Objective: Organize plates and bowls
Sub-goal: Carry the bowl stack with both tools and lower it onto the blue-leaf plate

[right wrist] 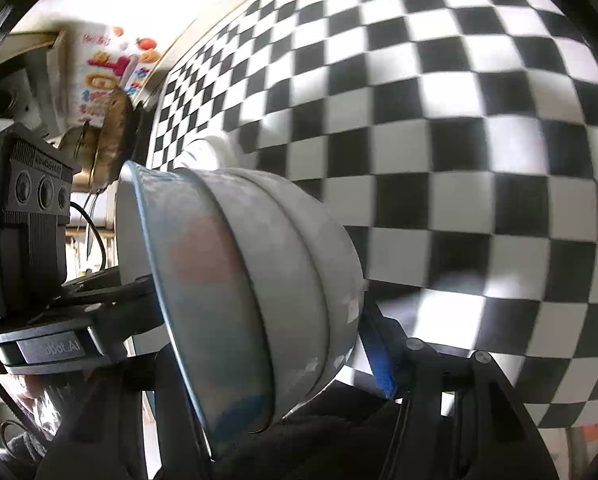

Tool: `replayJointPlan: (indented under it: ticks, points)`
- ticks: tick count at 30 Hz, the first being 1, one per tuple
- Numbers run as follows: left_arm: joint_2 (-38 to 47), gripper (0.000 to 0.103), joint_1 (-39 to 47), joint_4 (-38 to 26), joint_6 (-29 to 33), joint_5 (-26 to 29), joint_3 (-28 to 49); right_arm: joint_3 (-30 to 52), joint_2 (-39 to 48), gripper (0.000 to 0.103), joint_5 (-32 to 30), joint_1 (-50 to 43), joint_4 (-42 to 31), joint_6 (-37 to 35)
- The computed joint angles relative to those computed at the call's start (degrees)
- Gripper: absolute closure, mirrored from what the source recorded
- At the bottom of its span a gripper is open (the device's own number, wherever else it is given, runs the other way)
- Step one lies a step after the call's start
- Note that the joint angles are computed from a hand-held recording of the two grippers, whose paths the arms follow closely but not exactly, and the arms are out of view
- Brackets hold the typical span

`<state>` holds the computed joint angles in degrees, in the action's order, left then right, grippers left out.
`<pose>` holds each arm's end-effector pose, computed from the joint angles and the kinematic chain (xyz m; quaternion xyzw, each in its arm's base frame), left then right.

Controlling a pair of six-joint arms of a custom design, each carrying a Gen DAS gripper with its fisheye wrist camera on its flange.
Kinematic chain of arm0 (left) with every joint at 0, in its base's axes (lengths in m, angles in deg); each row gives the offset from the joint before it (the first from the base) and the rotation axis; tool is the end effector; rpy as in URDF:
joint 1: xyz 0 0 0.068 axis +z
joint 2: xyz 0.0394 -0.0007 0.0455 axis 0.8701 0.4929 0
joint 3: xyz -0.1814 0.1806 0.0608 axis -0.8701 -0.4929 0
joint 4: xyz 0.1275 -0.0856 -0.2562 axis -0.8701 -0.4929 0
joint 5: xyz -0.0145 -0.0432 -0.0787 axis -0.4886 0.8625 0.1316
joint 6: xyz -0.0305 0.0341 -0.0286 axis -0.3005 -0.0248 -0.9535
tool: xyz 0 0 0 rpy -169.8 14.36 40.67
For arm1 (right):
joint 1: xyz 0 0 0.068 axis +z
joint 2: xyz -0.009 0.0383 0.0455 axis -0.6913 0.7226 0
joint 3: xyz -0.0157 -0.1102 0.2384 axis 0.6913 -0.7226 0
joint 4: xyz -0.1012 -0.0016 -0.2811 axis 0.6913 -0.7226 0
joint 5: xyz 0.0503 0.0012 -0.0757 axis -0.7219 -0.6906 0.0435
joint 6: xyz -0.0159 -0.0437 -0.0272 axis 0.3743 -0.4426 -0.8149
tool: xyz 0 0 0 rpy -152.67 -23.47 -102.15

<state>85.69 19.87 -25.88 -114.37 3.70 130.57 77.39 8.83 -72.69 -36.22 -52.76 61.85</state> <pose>0.2667 -0.2444 0.1739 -0.0805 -0.9774 0.1943 0.0230 0.2233 0.0512 0.0911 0.0880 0.9376 0.3356 0.0230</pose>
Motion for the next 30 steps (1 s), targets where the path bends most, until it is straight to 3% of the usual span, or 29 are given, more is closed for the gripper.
replayJointPlan:
  ticks: [5, 10, 18, 30]
  points:
    - [-3.7, 0.052, 5.9, -3.4, 4.1, 0.6, -2.3, 4.1, 2.6, 0.044, 0.5, 6.5, 2.2, 5.0]
    - [-5.2, 0.052, 13.1, -6.8, 12.6, 1.1, -3.3, 9.6, 7.8, 0.045, 3.1, 14.5, 6.5, 13.2]
    - [-0.3, 0.052, 23.3, -10.2, 26.3, 2.0, -0.6, 17.4, 18.8, 0.045, 7.0, 23.2, 16.0, 26.3]
    - [7.4, 0.052, 28.2, -9.9, 32.0, 3.6, 3.2, 28.9, 32.8, 0.046, 8.5, 25.8, 18.3, 31.3]
